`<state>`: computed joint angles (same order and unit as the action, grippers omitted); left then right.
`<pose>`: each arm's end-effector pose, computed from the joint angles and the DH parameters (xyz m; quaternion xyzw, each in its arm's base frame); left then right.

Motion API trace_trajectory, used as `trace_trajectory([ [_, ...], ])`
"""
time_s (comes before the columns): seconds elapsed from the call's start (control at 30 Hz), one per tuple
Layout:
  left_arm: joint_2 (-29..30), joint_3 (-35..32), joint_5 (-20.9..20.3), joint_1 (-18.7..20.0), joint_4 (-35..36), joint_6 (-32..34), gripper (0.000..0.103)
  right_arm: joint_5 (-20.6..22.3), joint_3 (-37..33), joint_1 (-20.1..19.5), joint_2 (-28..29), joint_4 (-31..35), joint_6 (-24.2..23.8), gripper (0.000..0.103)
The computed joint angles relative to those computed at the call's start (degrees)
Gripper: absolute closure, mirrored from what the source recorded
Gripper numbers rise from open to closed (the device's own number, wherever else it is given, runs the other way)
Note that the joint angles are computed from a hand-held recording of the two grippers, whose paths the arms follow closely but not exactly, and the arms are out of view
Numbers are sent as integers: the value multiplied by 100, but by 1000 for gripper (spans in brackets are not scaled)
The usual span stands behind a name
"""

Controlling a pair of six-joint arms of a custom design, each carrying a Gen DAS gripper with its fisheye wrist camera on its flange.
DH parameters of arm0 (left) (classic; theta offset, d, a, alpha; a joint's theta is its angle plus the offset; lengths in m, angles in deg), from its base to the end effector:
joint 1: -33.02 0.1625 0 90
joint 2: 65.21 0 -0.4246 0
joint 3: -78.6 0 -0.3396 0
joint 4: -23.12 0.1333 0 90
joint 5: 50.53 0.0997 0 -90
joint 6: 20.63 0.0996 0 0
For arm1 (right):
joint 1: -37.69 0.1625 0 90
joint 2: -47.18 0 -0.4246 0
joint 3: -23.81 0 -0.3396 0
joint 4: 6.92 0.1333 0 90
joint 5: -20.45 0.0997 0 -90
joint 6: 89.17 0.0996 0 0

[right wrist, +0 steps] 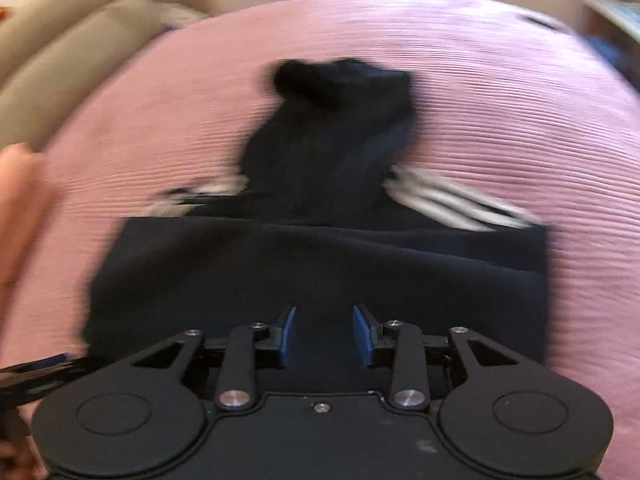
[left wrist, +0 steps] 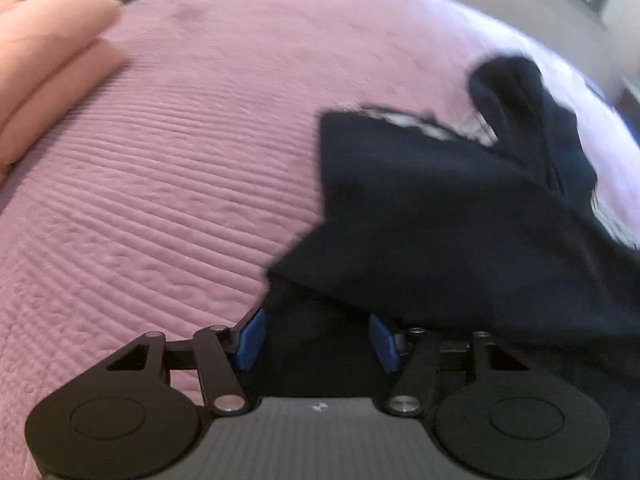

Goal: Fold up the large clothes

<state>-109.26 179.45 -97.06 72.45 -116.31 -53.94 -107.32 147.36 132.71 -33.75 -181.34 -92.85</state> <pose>-0.3204 -0.5247 0.0891 0.1626 0.9129 -0.2026 0.3148 0.1108 -0.4356 0.3596 -0.0481 -0.8901 0.3410 0.2984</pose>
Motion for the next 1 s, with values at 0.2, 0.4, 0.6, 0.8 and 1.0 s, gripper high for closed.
trace_trajectory([
  [0.2, -138, -184, -696, 478, -167, 1824, 44, 590, -693, 308, 876, 199, -444, 61],
  [0.4, -109, -68, -865, 669, -590, 3808, 43, 623, -906, 375, 1236, 564, -339, 59],
  [0.6, 74, -74, -1487, 944, -1433, 4500, 46, 560, -899, 395, 1401, 663, -137, 59],
  [0.8, 12, 153, -1852, 920, -1944, 4444, 94, 484, -1081, 438, 1566, 694, -137, 59],
  [1.0, -251, 660, -1569, 829, -2466, 3136, 93, 916, -1761, 362, 2092, 374, -750, 53],
])
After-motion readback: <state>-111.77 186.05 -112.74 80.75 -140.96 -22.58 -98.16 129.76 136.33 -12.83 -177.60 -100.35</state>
